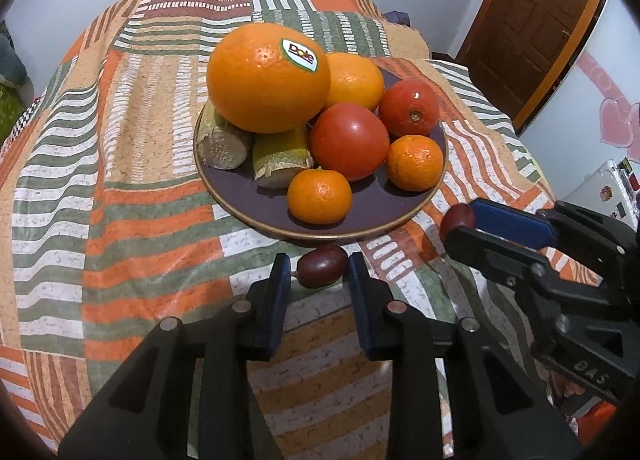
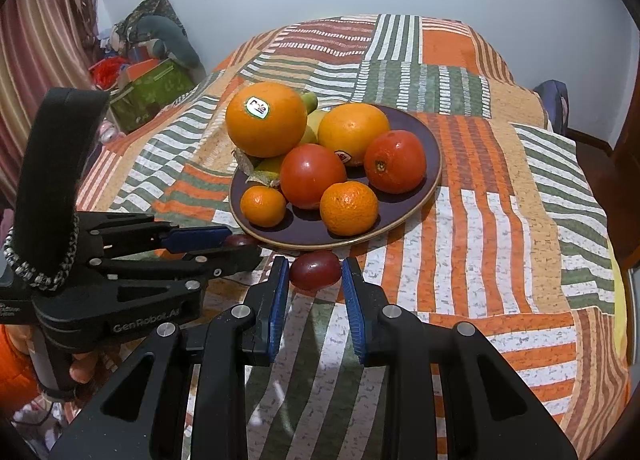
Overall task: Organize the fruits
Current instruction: 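Grasp a dark red plum with the right tool while the left tool grasps another plum, then place both plums on the plate rim and open both tools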
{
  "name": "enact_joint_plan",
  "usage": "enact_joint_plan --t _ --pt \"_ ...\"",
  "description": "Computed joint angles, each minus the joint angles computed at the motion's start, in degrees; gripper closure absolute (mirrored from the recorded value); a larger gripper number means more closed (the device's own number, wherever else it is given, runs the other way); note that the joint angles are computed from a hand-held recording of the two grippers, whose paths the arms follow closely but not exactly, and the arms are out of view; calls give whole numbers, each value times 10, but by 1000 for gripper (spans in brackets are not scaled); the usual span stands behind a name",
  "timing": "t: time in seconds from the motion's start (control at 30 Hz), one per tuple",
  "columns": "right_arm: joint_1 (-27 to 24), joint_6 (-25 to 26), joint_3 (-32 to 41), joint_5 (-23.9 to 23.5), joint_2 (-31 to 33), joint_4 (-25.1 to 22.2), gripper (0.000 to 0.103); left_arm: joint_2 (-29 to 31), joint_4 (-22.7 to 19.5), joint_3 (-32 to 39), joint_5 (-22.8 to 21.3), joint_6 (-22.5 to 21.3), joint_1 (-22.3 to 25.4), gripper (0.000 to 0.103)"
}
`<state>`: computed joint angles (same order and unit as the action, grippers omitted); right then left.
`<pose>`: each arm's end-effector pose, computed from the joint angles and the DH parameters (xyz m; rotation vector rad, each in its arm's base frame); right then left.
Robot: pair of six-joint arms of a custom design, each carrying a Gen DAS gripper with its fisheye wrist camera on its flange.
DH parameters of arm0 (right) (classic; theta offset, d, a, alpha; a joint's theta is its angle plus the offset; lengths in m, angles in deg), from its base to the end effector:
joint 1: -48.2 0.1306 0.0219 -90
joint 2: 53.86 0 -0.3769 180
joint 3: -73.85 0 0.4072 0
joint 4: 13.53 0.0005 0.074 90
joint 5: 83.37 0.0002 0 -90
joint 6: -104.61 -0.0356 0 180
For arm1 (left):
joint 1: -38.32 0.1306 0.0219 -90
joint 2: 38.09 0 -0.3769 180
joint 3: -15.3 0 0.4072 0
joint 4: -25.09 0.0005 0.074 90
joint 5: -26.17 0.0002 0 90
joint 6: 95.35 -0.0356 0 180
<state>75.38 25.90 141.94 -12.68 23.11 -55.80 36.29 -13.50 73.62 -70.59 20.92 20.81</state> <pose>0.3565 0.1957 0.3510 -0.9515 2.2781 0.5354 0.3586 -0.1093 0.2916 -0.2399 2.5110 -0.1614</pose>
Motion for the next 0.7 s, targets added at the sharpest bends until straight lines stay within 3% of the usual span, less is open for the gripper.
enact_joint_plan --t 0.33,0.7 --pt "18 -6 14 10 17 13 78 -51 -7 -4 -9 -14 28 74" --pt "39 0 29 23 45 10 78 -12 14 9 9 -18 58 74"
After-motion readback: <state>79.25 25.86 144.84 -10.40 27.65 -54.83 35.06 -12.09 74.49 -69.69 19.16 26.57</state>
